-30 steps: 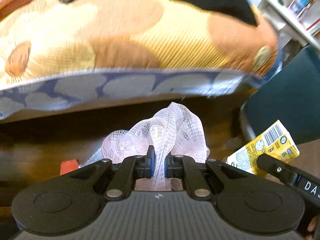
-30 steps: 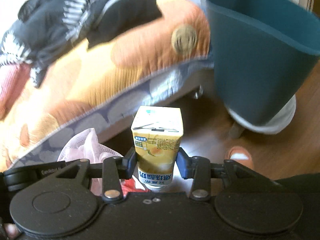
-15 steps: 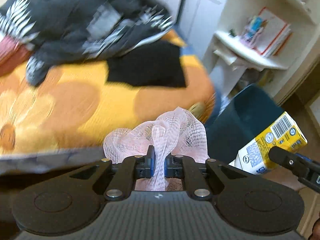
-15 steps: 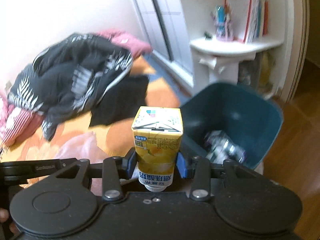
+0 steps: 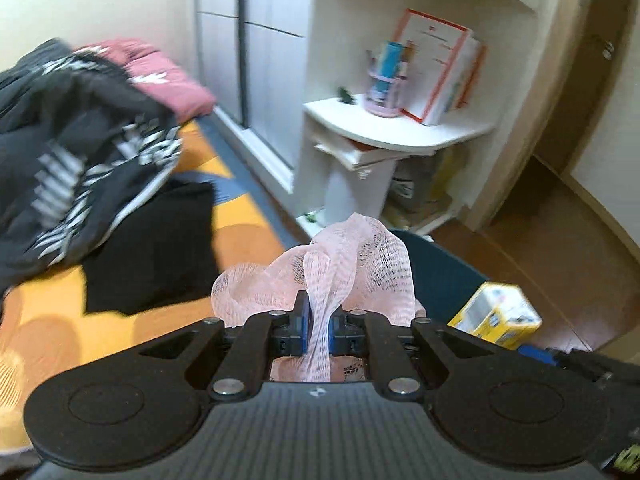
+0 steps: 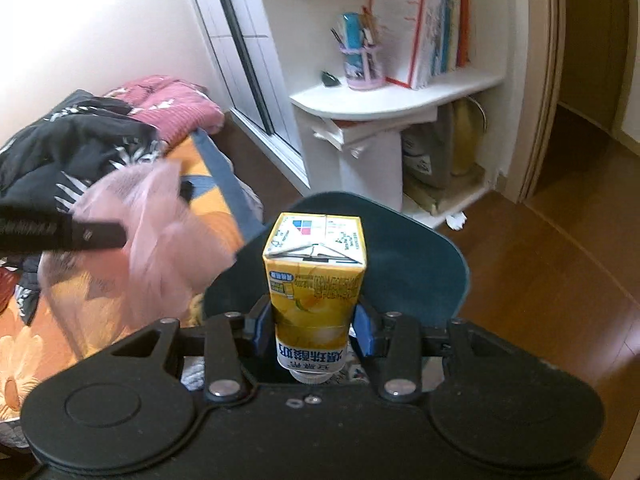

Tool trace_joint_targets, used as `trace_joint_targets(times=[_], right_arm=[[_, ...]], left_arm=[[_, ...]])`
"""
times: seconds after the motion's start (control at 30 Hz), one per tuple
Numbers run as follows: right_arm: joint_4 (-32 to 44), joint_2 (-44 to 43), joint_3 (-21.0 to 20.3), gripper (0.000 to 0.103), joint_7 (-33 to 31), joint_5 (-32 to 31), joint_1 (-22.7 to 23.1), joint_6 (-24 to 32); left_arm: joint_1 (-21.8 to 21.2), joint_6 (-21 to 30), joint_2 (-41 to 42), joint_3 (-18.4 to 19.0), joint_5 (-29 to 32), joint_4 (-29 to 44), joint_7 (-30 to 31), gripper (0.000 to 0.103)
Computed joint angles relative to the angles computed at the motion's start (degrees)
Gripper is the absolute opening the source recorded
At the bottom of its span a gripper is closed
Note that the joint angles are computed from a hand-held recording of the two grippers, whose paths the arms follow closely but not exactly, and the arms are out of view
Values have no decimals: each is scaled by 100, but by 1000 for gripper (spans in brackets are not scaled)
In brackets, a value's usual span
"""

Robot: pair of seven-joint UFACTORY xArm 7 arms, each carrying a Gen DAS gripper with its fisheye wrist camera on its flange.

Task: Collect trash
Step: 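Carry the carton and mesh bag over the teal bin and release both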

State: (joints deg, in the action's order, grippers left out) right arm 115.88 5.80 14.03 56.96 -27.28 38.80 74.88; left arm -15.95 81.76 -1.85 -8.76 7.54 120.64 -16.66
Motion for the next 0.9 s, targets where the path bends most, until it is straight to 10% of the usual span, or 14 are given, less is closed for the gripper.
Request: trace_joint_targets(times=[0.27,0.9], right_arm=[[-665,-193,-30,41,-202,376,-295,-139],[-820,48,-83,44,-318,926,-481,-95]], left_arm=[[-528,215,1088,-41,132,727,202,8],[-657,281,1335,117,-236,-212,465,8]])
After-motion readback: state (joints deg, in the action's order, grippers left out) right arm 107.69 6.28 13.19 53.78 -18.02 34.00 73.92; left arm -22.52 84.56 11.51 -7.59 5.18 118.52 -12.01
